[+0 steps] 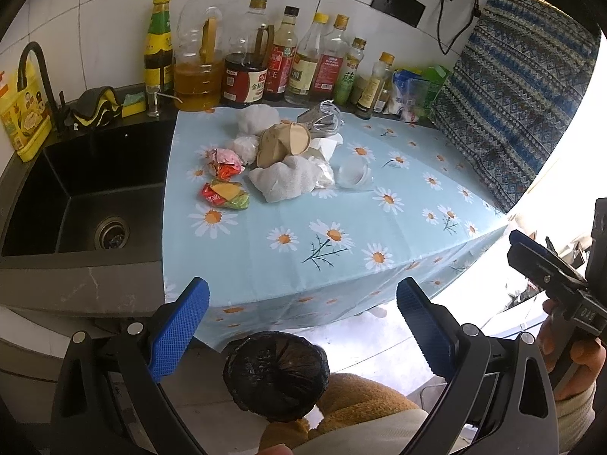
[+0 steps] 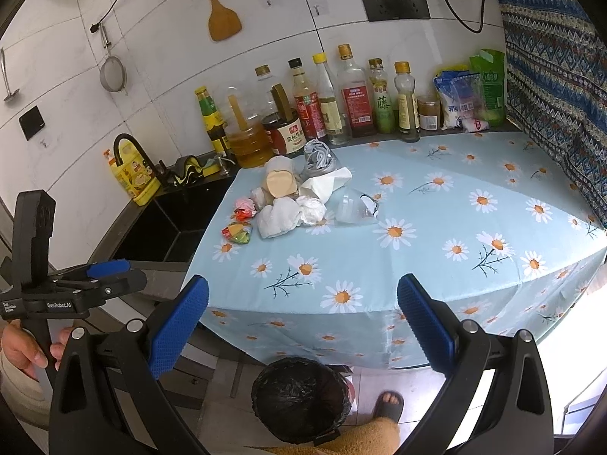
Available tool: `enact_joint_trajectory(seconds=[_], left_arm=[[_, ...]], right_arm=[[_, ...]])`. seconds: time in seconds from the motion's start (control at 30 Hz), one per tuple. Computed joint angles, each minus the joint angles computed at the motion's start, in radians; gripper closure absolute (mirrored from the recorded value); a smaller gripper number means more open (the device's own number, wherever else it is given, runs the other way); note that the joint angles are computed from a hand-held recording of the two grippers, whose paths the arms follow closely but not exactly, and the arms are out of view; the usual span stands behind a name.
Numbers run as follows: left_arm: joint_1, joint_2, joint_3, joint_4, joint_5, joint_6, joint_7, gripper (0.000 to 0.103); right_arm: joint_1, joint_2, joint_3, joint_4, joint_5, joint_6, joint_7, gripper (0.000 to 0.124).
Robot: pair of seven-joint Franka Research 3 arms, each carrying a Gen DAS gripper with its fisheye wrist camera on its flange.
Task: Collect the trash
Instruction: 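Grasp the red-yellow snack wrapper with the left gripper while the right grasps a plastic bag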
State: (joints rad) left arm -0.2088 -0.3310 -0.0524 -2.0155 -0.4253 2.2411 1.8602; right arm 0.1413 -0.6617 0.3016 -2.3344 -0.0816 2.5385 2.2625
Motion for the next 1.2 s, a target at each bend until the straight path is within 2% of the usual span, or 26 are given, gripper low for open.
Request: enact_joint_trajectory(seconds=[0.23,0.5,0.67,0.8,1.0,1.07,1.2], left_arm=[[0.029,0.073,-0.021,0.026,0.045,0.017,-0.079,0.007],[0.062,0.219,-0.069,0.151,0.157,0.020,-0.199,0.007],[0.078,0.350,-0.097,0.275,0.209,-0.025,-0.276,0.007],[0.091,0.436,-0.114,0.359,0.251,-0.057,-0.320,0.007],[0.108,0.579,-0.124,0.505,0.319,-0.127,-0.413,0.007],[0.118,0.620,-0.134,0.544,0.310,-0.132,-0.415,0.007],[0.107,0.687,-0.135,0.618,0.369,-0.149,-0.460,0.008]], right_arm=[[0.023,0.081,-0.058,0.023,0.021,0.036,-0.096,0.025],[0.059,0.246,-0.166,0.113,0.112,0.048,-0.288,0.025],[0.063,0.353,-0.220,0.184,0.175,0.024,-0.417,0.025],[0.049,0.432,-0.237,0.240,0.173,0.014,-0.504,0.025],[0.056,0.564,-0.287,0.345,0.314,-0.014,-0.741,0.025],[0.054,0.599,-0.295,0.375,0.378,-0.023,-0.836,0.025],[0.038,0.667,-0.298,0.442,0.470,-0.047,-0.978,0.025]])
